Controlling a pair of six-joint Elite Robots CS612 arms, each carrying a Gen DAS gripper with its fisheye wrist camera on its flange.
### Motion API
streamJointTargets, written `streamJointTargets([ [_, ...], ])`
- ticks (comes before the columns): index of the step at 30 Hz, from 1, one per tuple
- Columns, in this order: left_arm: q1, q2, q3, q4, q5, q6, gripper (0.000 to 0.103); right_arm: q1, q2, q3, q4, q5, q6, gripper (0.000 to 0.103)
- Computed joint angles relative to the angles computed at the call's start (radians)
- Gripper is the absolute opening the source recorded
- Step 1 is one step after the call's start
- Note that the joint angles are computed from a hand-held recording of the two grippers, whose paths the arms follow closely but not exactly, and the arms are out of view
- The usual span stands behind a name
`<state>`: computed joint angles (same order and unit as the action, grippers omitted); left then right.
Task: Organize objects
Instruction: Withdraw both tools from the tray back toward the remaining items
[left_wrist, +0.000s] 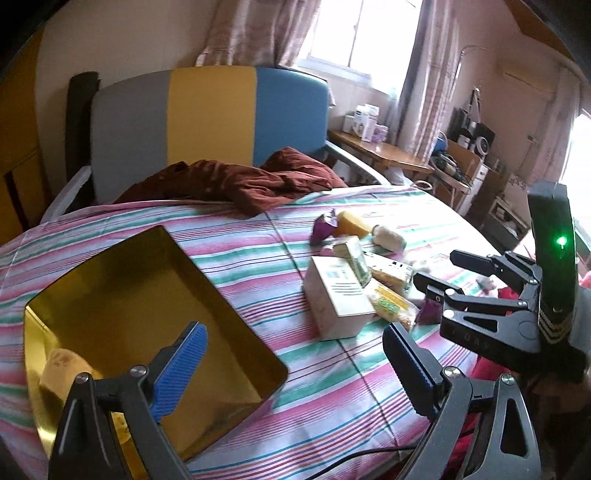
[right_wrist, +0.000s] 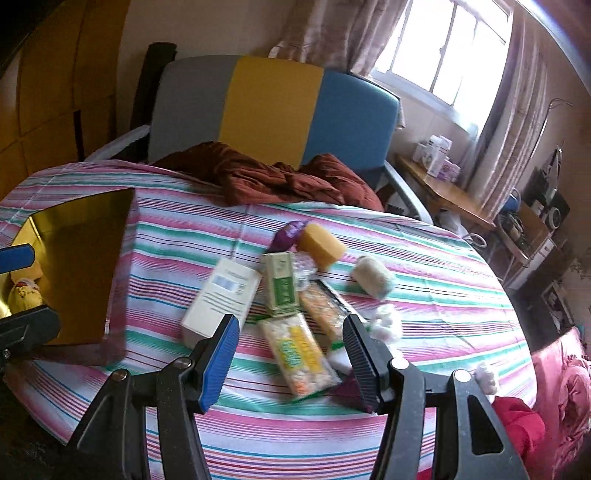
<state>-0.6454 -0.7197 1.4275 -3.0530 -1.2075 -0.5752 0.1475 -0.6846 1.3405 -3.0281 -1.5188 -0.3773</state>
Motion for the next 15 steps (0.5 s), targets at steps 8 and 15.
streamJointTargets([
  [8,-0.002,0.032,-0.062,0.031,-0.044,0.037,0.096,-0.020,0.002,-0.011,0.004,-0.044,-0.015,0.059],
  [15,-0.004,0.060,-0.119,0.058,-0.073,0.066,0.096,-0.039,0.006,-0.023,0.020,-0.075,-0.043,0.059],
])
